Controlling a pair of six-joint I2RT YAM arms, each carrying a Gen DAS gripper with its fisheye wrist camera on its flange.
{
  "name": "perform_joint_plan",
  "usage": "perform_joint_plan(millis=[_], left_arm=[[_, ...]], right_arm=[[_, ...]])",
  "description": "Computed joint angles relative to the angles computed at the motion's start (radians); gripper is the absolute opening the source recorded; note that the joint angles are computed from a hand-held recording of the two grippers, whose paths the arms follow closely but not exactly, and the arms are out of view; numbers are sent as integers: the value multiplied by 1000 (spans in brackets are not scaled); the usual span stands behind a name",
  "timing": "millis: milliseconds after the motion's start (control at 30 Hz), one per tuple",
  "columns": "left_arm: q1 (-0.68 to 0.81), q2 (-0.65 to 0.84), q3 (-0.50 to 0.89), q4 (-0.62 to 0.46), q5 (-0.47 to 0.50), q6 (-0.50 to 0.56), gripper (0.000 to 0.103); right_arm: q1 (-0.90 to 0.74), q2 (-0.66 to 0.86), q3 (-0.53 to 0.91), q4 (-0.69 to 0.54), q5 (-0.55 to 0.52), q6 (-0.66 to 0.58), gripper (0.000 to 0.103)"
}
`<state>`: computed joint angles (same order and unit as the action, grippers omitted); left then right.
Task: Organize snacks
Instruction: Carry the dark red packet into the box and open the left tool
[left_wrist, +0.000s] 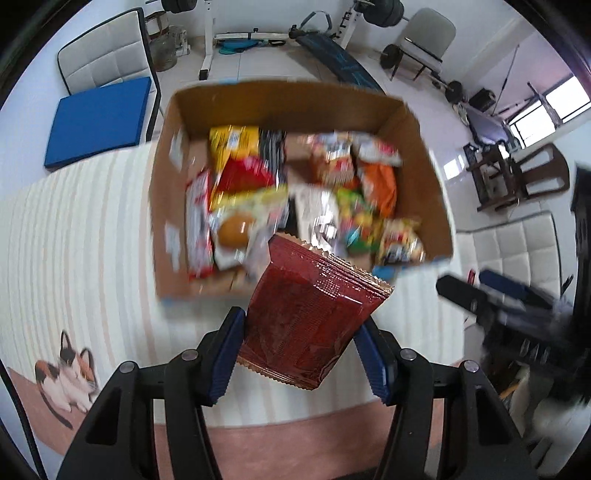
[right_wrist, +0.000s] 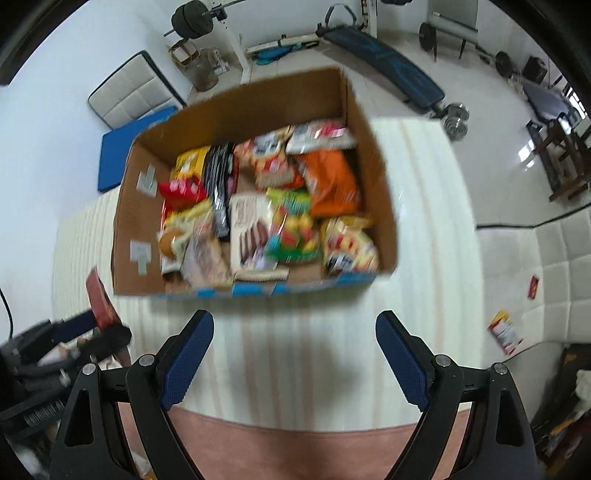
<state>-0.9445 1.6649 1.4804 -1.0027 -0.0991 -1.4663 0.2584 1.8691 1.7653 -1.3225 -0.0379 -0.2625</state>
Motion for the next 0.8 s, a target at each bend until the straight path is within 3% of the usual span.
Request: perform_joint_plan(millis=[233, 567, 633, 700, 800], left_arm=[[246, 139, 43, 101, 177, 161, 57], [298, 256, 85, 82, 243, 206, 59], [300, 267, 81, 78, 249, 206, 65], [301, 276, 81, 73, 241, 212, 83], [293, 276, 82, 63, 206, 218, 85]], right_arm=[[26, 182, 251, -55, 63, 22, 92], [43, 315, 330, -69, 103, 27, 92], [44, 326, 323, -67, 110, 22, 92], [42, 331, 306, -59, 110, 20, 92], [44, 341, 298, -58, 115, 16, 94]])
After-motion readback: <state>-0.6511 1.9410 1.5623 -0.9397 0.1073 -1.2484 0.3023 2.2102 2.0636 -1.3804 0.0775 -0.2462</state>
